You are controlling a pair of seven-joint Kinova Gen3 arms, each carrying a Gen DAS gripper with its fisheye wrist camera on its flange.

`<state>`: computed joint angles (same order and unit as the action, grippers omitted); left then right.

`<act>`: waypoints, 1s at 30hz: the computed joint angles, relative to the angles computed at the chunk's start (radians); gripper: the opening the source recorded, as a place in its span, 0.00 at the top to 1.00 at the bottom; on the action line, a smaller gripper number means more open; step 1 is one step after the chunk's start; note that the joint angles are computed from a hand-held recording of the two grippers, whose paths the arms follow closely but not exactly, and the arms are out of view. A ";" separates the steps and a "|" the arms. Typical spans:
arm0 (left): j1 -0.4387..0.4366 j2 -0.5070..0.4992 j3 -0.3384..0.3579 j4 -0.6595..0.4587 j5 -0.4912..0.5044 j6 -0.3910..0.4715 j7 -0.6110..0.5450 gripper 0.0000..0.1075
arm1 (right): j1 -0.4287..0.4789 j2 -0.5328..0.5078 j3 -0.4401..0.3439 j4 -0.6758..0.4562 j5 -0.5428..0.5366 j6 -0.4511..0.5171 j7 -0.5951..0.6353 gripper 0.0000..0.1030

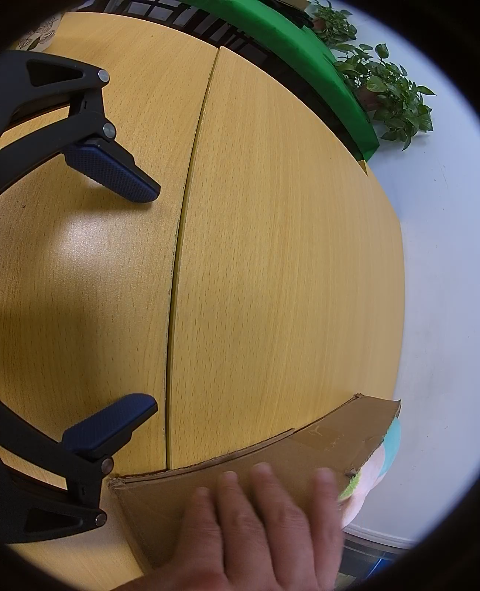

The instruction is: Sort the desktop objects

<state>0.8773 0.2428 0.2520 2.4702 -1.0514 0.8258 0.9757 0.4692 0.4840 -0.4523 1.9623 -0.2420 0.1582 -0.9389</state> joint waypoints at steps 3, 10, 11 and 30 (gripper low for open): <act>0.001 0.002 0.001 -0.002 0.001 0.001 0.001 0.04 | 0.000 0.000 0.000 0.000 -0.001 0.000 0.001 0.00; 0.000 0.003 -0.002 -0.001 -0.003 -0.001 0.002 0.04 | -0.001 0.000 0.001 0.000 -0.002 -0.001 0.002 0.00; -0.001 0.003 -0.002 -0.001 -0.003 -0.002 0.002 0.04 | 0.000 0.000 0.000 0.000 -0.002 -0.001 0.002 0.00; -0.002 0.008 -0.005 -0.001 -0.008 -0.004 0.006 0.04 | -0.008 0.007 0.007 -0.010 0.001 0.001 -0.001 0.00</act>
